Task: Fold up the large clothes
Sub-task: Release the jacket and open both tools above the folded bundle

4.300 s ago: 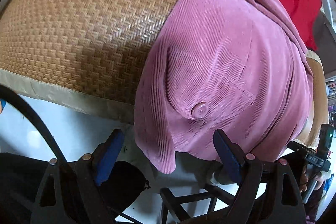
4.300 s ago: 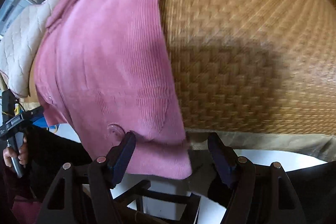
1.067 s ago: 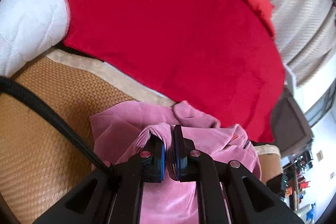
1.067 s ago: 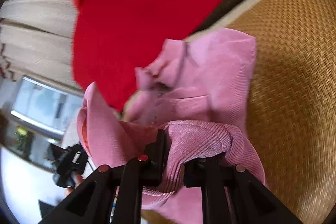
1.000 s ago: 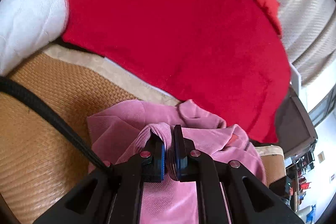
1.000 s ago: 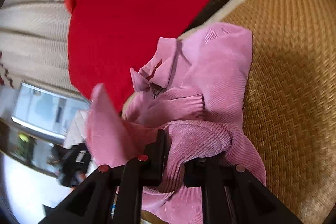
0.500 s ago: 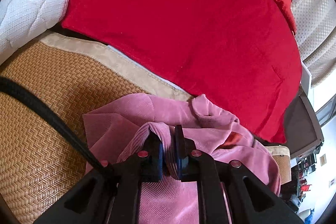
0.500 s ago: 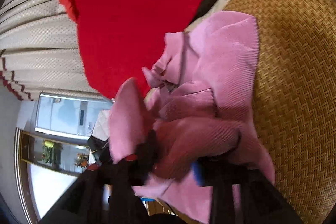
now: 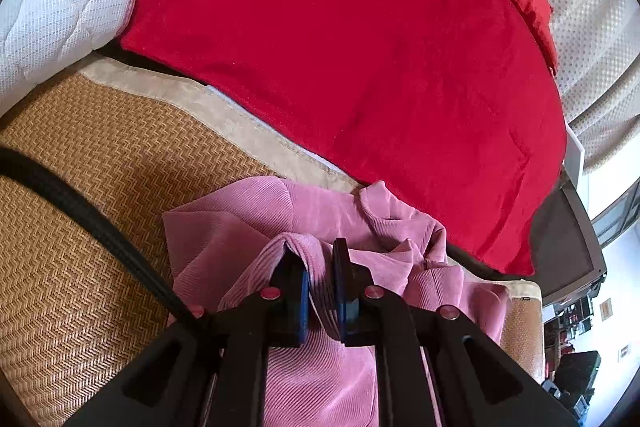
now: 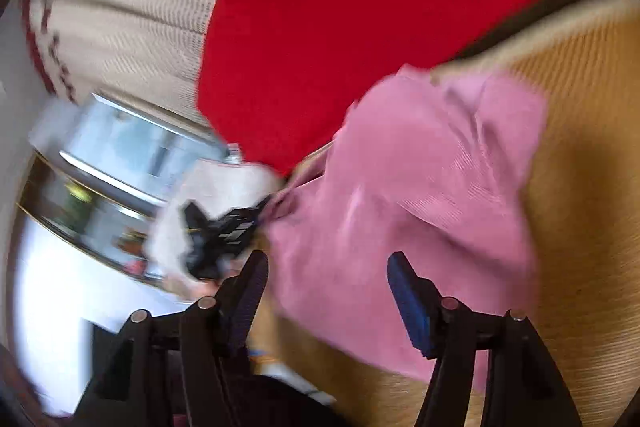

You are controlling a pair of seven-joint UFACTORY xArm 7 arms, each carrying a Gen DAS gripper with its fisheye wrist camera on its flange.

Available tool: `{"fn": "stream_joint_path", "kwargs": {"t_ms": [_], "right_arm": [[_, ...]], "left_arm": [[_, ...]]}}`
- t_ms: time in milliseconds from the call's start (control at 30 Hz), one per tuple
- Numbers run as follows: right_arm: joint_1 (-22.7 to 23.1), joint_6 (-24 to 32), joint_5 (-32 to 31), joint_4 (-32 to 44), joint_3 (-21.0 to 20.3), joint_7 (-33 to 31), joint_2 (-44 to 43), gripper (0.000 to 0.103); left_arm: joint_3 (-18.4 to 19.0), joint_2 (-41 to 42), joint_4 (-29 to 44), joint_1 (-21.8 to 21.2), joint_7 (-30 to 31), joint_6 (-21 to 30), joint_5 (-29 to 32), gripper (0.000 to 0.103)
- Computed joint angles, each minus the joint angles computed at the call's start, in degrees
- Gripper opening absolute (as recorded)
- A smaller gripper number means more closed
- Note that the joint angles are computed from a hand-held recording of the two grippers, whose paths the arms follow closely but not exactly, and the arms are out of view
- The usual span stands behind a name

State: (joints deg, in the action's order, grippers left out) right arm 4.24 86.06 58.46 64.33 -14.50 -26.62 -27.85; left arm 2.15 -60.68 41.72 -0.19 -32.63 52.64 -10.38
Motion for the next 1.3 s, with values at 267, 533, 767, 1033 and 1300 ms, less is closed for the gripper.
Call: {"fn": "stream_joint_path", "kwargs": {"t_ms": [267, 533, 767, 1033, 1300], "right_arm": [[-1.67, -19.12, -16.78, 3.38, 7.92, 0.13, 1.94, 0.066], [1.12, -25.41, -19.42, 8.15, 10.24, 4.94, 12.59, 0.067], [2.18, -34.05, -28.33, 2.43, 13.97, 3.97, 9.46, 0.040], [4.24, -39.30, -29.28, -1.47, 12.59, 5.59, 6.57, 0.034], [5.39, -41.51, -27.44, -2.74, 10.45, 7.37, 5.21, 0.034]], "left_arm": [[0.12, -0.04, -0.08, -0.07, -0.20, 0.12, -0.17, 0.011], [1.14, 0.20, -0.78, 0.08, -1.04, -0.28, -1.30, 0.043], [2.29, -2.42, -1.09, 2.55, -2.04, -1.58, -0.57, 0.065], [3.54, -3.39, -1.07, 4.49, -2.00, 2.90, 1.33, 0.068], [-0.73, 0.78, 0.63, 2.90, 2.41, 3.44, 4.40, 0.072]]}}
